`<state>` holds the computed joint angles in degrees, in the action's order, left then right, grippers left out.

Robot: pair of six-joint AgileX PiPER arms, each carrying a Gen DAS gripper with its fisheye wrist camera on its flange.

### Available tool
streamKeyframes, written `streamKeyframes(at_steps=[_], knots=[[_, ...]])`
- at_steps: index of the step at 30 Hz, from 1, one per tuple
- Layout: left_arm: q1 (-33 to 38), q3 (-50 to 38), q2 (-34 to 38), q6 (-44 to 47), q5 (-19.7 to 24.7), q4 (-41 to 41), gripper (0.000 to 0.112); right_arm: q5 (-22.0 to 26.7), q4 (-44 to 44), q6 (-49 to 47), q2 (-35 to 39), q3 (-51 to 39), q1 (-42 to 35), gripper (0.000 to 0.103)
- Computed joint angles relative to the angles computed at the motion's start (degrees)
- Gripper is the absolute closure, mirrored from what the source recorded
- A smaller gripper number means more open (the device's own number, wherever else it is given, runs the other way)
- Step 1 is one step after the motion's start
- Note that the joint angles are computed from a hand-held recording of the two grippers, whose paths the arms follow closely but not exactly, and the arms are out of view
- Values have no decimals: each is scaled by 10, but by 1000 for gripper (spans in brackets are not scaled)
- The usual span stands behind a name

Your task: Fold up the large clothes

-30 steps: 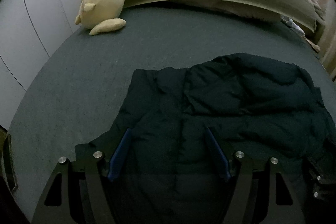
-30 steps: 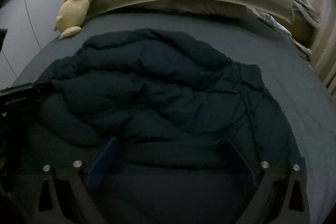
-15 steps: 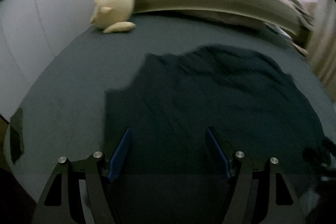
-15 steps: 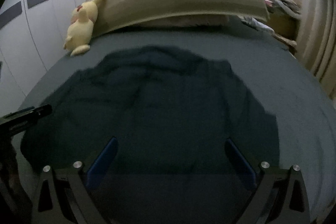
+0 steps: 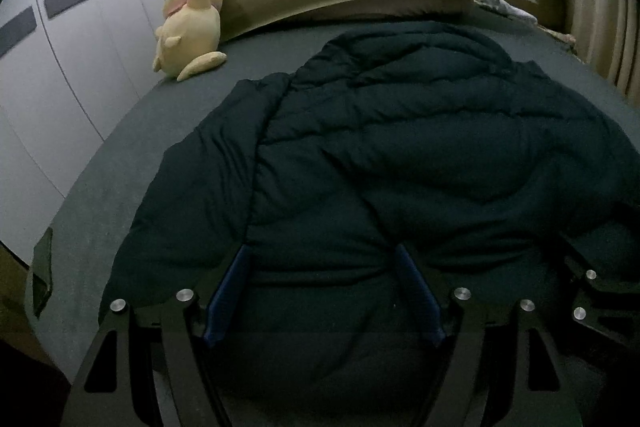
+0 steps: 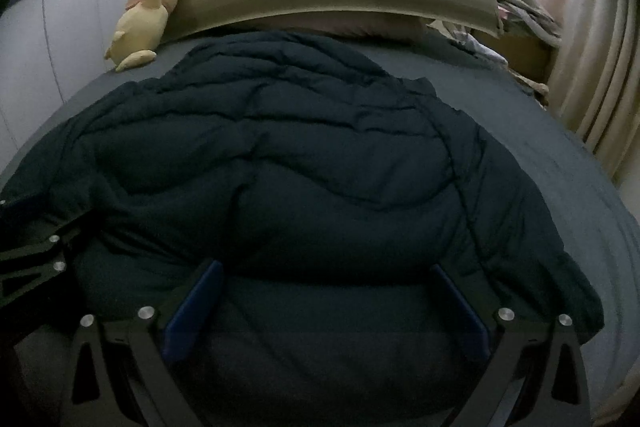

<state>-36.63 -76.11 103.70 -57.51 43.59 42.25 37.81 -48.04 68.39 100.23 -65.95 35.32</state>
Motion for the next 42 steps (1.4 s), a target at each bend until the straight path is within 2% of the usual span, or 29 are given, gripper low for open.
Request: streamKeyframes(at_steps=[2, 5, 6, 11, 13, 20, 23, 27, 38, 42], knots=[[10, 4, -21, 28, -3, -44, 36, 5, 44, -32, -22, -2, -8, 0], [-3, 24, -65, 15, 10, -67, 36, -1, 59, -5, -85, 29, -6, 0], [-7, 30, -85, 12, 20, -72, 36, 3, 87, -24, -106, 31, -6, 0], [-50, 52, -167, -12, 68, -64, 30, 52, 256, -156, -176, 22, -3, 0], [-67, 55, -197, -17, 88, -61, 28, 72, 280, -160, -218, 33, 13, 0], [-123, 56, -265, -39, 148, -27, 24, 200, 134, -6, -299, 31, 154, 0], [-134, 54, -280, -49, 162, -18, 23, 257, 65, 48, -303, 20, 221, 0], [-141, 53, -292, -49, 168, -13, 23, 307, 17, 72, -293, -2, 273, 0], [-147, 47, -291, -59, 188, 6, 23, 292, 43, 50, -287, 2, 245, 0], [-147, 46, -289, -56, 190, 5, 23, 301, 36, 59, -283, 2, 248, 0]])
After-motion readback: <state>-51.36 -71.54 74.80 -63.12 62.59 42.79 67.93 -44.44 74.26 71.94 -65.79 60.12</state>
